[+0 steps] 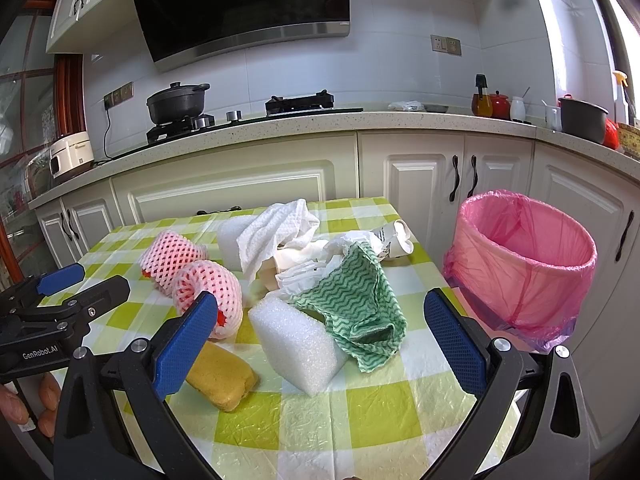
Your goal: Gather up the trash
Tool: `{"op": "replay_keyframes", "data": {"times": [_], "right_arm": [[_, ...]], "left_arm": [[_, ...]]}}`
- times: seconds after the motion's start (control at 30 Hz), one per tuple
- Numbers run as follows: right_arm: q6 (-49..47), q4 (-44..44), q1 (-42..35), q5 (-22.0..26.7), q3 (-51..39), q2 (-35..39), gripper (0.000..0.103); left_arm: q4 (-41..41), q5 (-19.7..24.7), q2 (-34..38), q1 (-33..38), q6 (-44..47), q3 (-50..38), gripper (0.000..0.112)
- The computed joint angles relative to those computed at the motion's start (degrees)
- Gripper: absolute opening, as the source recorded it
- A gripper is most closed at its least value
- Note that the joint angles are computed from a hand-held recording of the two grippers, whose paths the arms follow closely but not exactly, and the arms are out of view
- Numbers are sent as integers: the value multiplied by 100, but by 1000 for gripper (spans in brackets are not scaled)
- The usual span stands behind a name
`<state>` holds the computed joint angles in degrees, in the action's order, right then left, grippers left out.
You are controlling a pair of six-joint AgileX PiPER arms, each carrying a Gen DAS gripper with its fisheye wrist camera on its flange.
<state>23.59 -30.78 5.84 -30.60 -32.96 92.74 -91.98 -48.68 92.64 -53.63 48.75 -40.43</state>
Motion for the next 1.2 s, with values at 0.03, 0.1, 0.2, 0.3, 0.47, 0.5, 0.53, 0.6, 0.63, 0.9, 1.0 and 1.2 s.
{"op": "replay_keyframes", "data": {"times": [0.03,0.1,0.2,0.3,0.47,0.5,0.53,0.6,0.63,0.9,1.0,1.2], "right_arm": [[-3,-10,-9,-2,-6,6,97],[28,-37,-19,-9,-9,10,97],[23,-74,-48,5,3,20,97],[283,-472,-282,55,-39,100,97],[1291,-1581,-677,318,-460,526,97],[1578,-1862,-716,387,-579,611,97],[1680,-1969,-719,432,-630,651,97],[1970,-2309,-693,469,-698,656,97],[2058,-2466,-621,468,-707,617,97],[2285,-3109,95,884,-1252,887,95],[2750,-3681,187,999,-1490,1047,80],[3399,-4417,313,1109,-1756,1303,49]], "left_arm": [[0,9,-3,8,7,-5,98],[2,2,-2,-1,-4,2,98],[-35,-33,-5,1,16,5,98],[-87,-95,-61,26,25,132,98],[228,409,-184,516,-162,389,98],[381,549,-195,672,-245,426,98],[546,723,-207,863,-359,469,98],[792,1101,-202,1322,-426,463,96],[925,1253,-184,1542,-431,440,94],[1252,2531,325,2970,176,-322,89],[827,2790,634,3318,781,-686,85],[76,3215,1187,3765,2002,-1255,63]]}}
